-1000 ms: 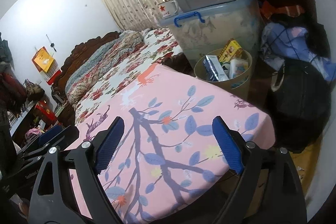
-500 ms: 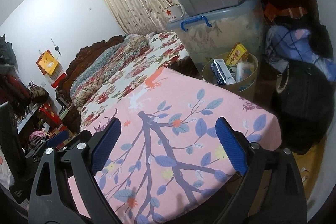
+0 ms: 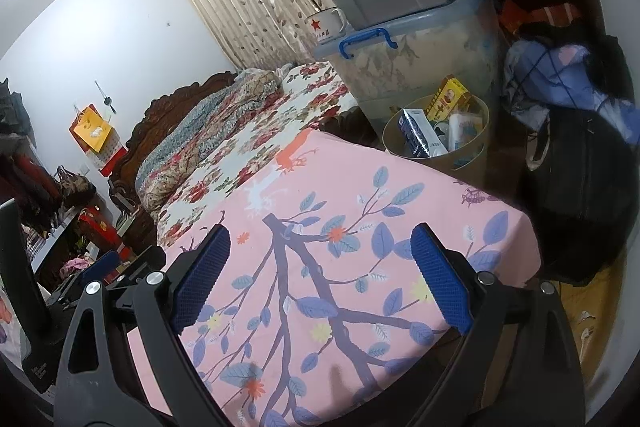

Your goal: Collect trash

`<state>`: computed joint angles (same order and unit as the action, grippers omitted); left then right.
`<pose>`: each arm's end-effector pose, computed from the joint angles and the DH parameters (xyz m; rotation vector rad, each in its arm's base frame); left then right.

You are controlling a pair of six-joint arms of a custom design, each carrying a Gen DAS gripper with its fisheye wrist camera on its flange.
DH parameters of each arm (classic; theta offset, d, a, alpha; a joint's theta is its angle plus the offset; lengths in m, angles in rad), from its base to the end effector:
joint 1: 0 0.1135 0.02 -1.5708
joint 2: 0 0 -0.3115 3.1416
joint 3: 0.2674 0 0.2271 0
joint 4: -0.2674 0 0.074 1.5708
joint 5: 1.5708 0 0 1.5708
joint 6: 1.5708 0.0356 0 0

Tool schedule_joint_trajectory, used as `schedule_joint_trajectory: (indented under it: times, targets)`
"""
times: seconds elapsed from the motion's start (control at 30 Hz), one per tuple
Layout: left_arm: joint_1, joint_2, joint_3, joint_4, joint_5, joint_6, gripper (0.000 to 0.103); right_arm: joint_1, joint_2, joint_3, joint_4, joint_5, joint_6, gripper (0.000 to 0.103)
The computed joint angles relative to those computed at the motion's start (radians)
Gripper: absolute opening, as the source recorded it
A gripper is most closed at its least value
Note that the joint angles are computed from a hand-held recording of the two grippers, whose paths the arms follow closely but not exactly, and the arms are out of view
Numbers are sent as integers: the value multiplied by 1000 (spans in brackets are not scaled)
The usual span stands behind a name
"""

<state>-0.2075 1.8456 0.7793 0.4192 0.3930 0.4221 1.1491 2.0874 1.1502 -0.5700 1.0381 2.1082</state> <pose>0.3379 -0.0851 0.1861 0.8754 1.9947 -0.3135 0.1744 0.3139 0.1515 1.0051 1.8498 0.1364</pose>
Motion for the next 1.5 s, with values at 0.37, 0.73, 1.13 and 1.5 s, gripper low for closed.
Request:
schedule_joint_trajectory:
  times: [0.37,0.73,1.13,1.5]
  targets:
    - [0,-13,-11,16,-24,-8,94,-1,2,-15,32,-9,-1,91]
    - [0,-41,-43,38,-18,-9,94,6,10,-13,7,6,37,91]
    - [-7,-63,-48,21,-46,-13,94,14,17,-16,-5,11,72,91]
    - [-36,-74,-72,39,-106,2,94,23,18,-20,-22,16,103,92]
